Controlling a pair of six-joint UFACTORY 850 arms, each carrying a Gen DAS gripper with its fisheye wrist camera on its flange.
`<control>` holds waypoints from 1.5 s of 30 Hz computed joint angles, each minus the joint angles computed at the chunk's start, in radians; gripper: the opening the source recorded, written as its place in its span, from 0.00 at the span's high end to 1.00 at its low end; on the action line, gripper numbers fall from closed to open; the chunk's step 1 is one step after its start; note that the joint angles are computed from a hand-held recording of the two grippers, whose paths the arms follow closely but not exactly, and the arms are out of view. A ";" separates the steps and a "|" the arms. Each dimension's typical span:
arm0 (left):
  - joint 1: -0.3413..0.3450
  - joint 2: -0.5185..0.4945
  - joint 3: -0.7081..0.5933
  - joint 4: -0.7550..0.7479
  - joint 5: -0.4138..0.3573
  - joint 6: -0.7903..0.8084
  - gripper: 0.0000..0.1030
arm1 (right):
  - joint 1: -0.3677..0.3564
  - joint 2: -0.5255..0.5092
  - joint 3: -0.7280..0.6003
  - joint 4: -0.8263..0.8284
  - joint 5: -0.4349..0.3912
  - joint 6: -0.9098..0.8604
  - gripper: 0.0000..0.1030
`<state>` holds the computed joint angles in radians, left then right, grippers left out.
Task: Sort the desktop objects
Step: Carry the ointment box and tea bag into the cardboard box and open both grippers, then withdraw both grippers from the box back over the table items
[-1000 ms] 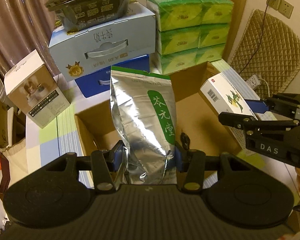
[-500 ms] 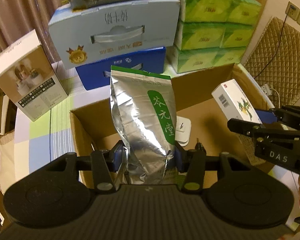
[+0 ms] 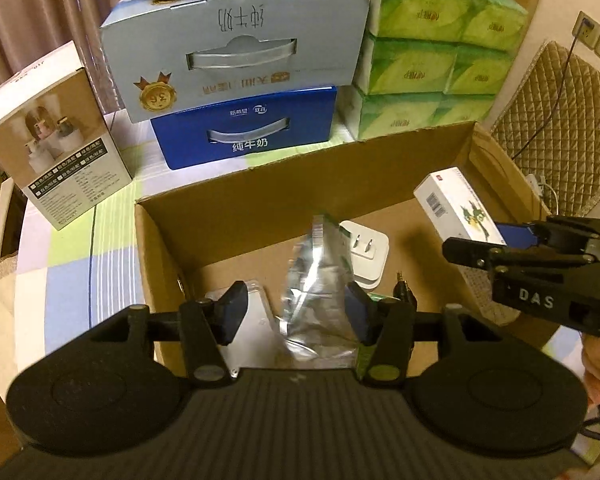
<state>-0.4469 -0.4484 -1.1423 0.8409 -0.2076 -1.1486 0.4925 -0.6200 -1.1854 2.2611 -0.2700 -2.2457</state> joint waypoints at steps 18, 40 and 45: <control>-0.033 0.096 0.093 0.206 0.010 -0.214 0.45 | -0.006 0.049 0.041 -0.044 -0.048 0.078 0.60; -0.197 0.302 0.276 0.257 -0.095 -0.389 0.27 | -0.007 0.345 0.307 -0.056 -0.066 0.057 0.22; -0.237 0.343 0.308 0.266 -0.122 -0.423 0.19 | -0.012 0.417 0.378 -0.085 -0.077 0.078 0.12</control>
<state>-0.6837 -0.1054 -0.8340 1.1071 -0.3293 -1.5712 0.4802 -0.2032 -0.8069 2.1765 -0.3473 -2.1675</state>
